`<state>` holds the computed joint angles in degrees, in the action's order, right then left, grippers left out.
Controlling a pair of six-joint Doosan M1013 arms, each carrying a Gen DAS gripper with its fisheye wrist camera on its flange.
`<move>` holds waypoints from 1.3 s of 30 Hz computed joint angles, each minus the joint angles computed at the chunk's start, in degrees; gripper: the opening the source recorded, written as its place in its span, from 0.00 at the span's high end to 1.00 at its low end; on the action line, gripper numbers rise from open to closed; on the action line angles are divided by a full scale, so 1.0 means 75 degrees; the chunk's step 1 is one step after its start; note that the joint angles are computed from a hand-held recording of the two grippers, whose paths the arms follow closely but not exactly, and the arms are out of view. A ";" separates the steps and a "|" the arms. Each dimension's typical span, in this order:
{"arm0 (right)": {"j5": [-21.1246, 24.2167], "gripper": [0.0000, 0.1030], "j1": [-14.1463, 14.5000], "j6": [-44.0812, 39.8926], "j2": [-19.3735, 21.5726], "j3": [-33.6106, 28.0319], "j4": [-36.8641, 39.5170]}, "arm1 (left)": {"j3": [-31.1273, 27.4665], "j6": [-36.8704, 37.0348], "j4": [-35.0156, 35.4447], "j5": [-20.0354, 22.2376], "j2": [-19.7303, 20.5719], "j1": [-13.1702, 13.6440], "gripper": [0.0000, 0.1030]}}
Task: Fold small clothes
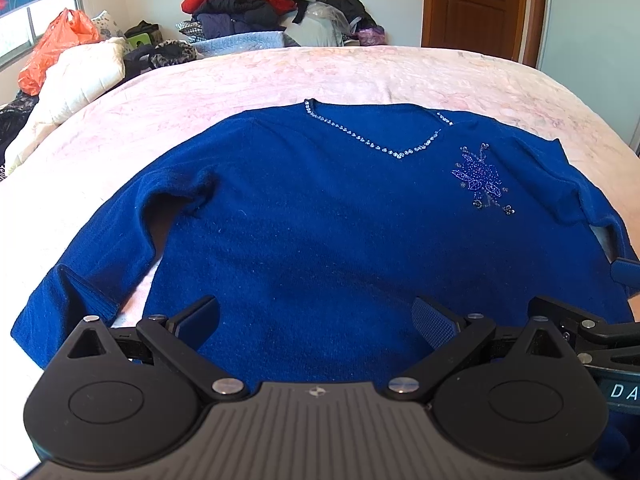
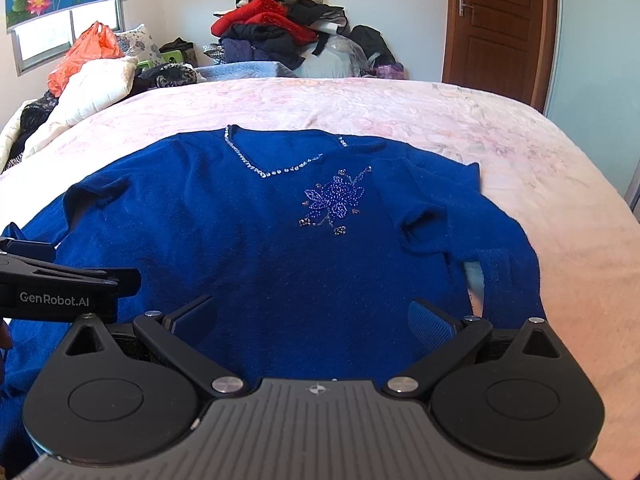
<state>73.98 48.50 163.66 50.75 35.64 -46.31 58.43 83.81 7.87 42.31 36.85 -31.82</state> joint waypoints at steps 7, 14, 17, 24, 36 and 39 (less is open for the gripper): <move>-0.0089 0.01 -0.0011 0.0146 -0.0006 0.0019 0.0080 | -0.0049 -0.0012 0.0029 0.0078 0.0039 -0.0006 0.00; -0.0410 0.01 -0.0027 0.0310 -0.0165 0.0318 0.0105 | -0.0094 0.0012 0.0016 0.0176 0.0070 -0.0002 0.00; -0.0499 0.00 -0.0021 0.0352 -0.0195 0.0379 0.0097 | -0.0112 -0.0005 0.0056 0.0215 0.0078 -0.0009 0.00; -0.0534 0.00 -0.0027 0.0377 -0.0239 0.0460 0.0121 | -0.0152 -0.0013 0.0062 0.0274 0.0104 -0.0014 0.00; -0.0324 0.00 -0.0021 0.0256 -0.0133 0.0275 0.0153 | -0.0145 -0.0005 0.0064 0.0293 0.0104 -0.0012 0.00; -0.0332 0.01 -0.0021 0.0255 -0.0138 0.0284 0.0162 | -0.0145 -0.0005 0.0064 0.0293 0.0104 -0.0012 0.00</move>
